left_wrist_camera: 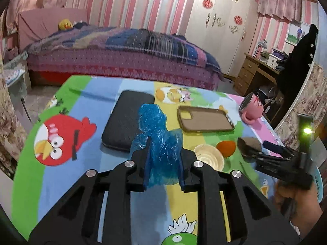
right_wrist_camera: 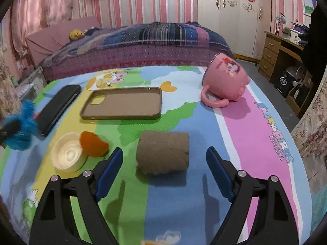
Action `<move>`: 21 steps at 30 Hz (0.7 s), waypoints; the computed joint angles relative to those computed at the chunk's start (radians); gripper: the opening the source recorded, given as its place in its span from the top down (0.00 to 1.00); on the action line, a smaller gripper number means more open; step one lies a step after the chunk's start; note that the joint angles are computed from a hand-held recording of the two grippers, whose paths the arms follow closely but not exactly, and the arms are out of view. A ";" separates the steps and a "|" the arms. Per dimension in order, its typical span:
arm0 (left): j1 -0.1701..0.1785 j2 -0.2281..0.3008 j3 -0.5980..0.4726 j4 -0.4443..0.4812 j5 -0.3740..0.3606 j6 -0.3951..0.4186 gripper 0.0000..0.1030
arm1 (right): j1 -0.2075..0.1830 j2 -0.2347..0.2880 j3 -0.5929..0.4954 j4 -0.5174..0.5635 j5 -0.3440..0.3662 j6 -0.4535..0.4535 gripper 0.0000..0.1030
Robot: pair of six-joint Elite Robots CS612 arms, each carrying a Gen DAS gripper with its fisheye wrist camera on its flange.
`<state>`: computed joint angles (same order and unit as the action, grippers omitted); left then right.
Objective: Collect trash
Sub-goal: 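Grasp the blue plastic bag with the left tool while the right tool grasps the brown paper tube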
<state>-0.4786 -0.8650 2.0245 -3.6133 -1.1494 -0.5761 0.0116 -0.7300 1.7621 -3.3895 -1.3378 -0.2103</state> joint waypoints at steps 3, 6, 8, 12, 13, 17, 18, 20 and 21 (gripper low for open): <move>-0.009 -0.004 0.002 -0.020 0.012 0.009 0.81 | 0.015 0.009 -0.034 0.069 -0.042 -0.019 0.20; -0.017 -0.006 0.006 -0.037 0.014 0.022 0.81 | 0.020 0.011 -0.061 0.148 -0.048 -0.030 0.21; -0.023 -0.008 0.014 -0.057 0.024 0.036 0.81 | 0.018 0.013 -0.062 0.147 -0.038 -0.030 0.24; -0.025 -0.014 0.029 -0.088 0.034 0.040 0.81 | 0.008 0.013 -0.045 0.111 0.011 -0.042 0.48; -0.024 -0.015 0.031 -0.093 0.034 0.036 0.81 | 0.003 0.012 -0.039 0.100 0.038 -0.046 0.48; -0.024 -0.016 0.035 -0.115 0.034 0.028 0.81 | -0.009 0.003 -0.007 0.034 0.073 -0.057 0.48; -0.026 -0.017 0.037 -0.121 0.035 0.031 0.81 | -0.017 -0.006 0.016 0.002 0.086 -0.057 0.48; -0.031 -0.020 0.042 -0.138 0.041 0.044 0.81 | -0.028 -0.018 0.040 -0.031 0.112 -0.054 0.48; -0.035 -0.021 0.045 -0.144 0.047 0.049 0.81 | -0.035 -0.026 0.058 -0.057 0.127 -0.054 0.48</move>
<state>-0.5138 -0.8856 2.0694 -3.7578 -1.1021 -0.5275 -0.0235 -0.7557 1.8206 -3.4469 -1.2111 -0.2642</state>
